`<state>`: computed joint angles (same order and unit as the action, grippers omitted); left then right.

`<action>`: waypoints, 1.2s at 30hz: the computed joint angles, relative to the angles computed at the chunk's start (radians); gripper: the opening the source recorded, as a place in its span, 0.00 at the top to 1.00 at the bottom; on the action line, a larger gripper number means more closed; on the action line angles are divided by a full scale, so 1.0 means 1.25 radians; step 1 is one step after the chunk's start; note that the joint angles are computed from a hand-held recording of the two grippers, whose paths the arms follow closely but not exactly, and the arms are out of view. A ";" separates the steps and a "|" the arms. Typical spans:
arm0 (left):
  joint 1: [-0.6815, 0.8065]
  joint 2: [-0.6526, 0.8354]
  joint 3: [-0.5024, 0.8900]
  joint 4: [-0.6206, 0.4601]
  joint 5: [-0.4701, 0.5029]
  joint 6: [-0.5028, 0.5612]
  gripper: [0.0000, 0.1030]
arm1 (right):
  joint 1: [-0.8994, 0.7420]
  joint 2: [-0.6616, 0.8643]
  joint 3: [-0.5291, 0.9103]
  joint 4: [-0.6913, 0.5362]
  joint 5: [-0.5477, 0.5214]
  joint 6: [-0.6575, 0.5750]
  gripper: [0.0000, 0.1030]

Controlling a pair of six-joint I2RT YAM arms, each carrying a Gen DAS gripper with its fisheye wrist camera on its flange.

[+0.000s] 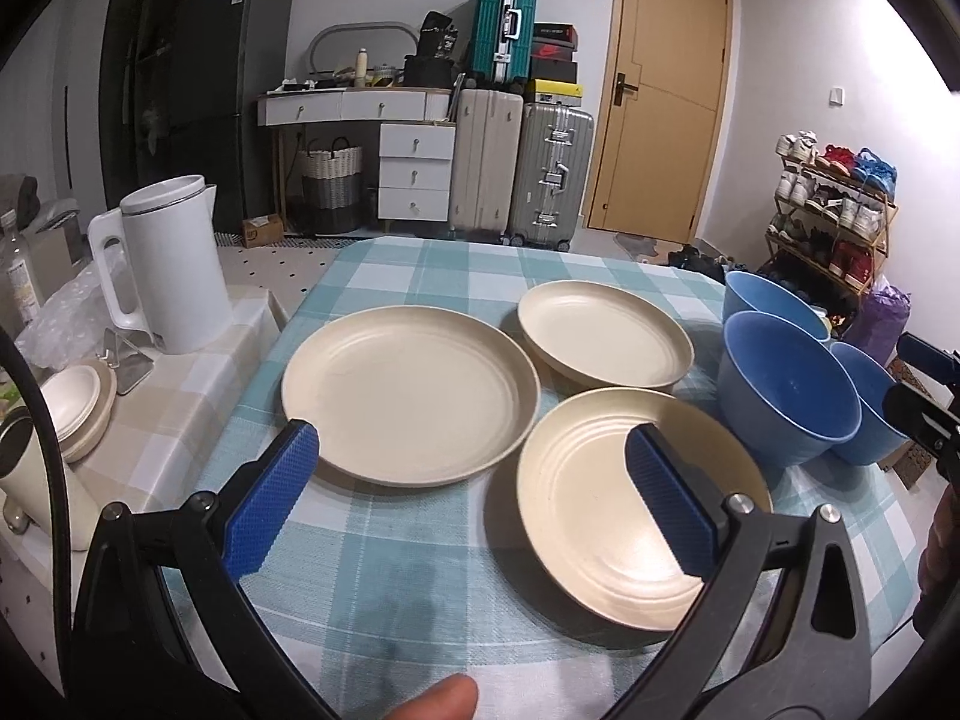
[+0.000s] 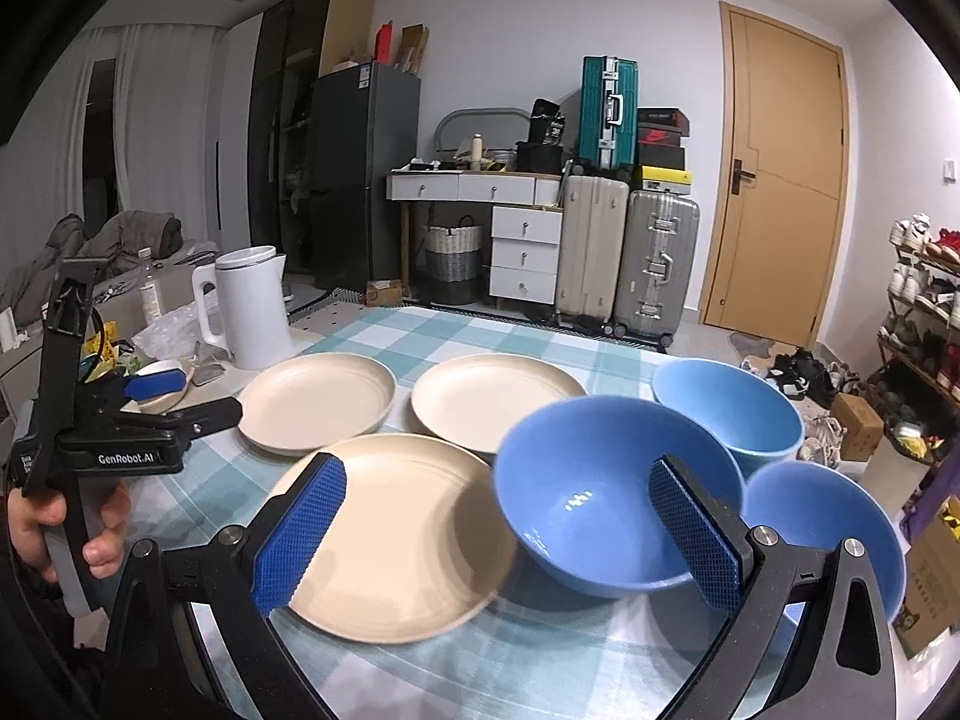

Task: Organize plates and bowls
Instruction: 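Move the left tool toward the large cream plate while the right tool approaches another plate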

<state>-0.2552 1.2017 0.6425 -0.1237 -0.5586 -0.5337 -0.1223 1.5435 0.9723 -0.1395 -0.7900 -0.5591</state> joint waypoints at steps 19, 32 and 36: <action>0.165 0.045 0.051 -0.037 0.116 0.014 0.01 | 0.196 0.103 0.176 -0.088 0.180 0.091 0.00; 0.276 0.158 0.136 -0.045 0.187 0.052 0.01 | 0.287 0.259 0.371 -0.194 0.236 0.090 0.00; 0.307 0.190 0.148 -0.041 0.200 0.060 0.01 | 0.318 0.295 0.399 -0.194 0.248 0.106 0.00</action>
<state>0.1283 1.4395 0.8271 -0.1754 -0.3083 -0.4585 0.2757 1.9126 1.4710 -0.3820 -0.4803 -0.4265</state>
